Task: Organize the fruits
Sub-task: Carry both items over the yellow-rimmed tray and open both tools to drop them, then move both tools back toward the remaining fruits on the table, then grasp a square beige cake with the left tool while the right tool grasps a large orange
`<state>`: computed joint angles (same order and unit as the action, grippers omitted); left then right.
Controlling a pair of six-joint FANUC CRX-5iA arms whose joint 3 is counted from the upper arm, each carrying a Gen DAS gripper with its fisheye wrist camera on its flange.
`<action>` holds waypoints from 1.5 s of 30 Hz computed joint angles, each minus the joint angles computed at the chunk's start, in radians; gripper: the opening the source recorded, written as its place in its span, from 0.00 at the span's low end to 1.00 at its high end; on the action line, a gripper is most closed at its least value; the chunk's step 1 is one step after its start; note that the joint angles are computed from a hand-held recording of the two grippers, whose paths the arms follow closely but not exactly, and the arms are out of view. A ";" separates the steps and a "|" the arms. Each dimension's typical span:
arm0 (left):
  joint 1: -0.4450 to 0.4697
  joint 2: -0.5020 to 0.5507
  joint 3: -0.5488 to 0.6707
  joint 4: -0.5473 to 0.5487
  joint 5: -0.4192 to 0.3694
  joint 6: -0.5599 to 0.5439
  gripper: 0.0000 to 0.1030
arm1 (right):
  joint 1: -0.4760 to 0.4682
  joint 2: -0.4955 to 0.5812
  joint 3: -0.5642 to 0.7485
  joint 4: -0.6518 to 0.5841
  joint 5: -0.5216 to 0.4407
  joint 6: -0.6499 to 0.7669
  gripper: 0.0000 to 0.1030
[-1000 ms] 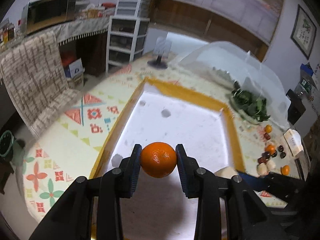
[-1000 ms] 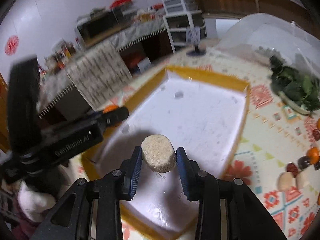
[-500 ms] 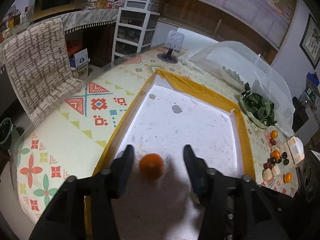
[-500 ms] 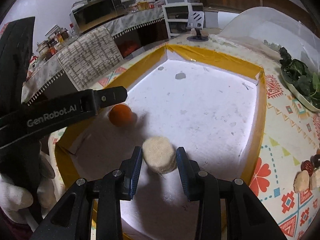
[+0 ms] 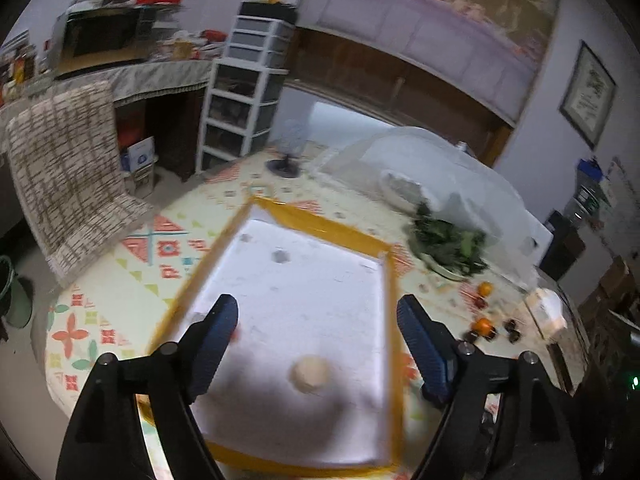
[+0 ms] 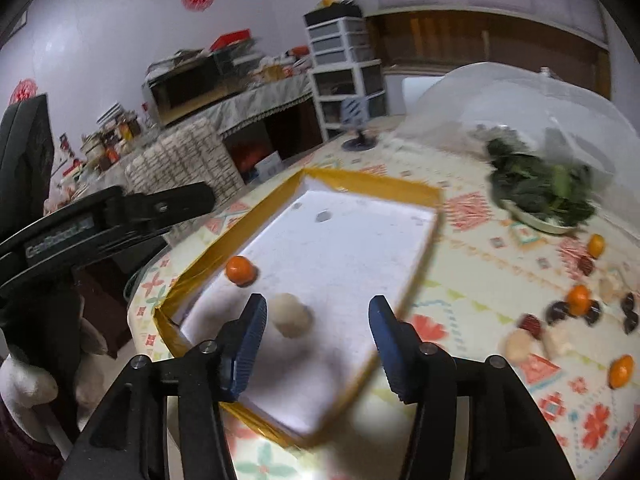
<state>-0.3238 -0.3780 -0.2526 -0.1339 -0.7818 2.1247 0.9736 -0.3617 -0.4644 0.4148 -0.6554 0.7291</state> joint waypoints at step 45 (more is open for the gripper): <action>-0.413 0.760 0.585 -0.111 -0.104 -0.301 0.44 | -0.637 -0.056 -0.063 -0.382 -0.087 0.369 0.41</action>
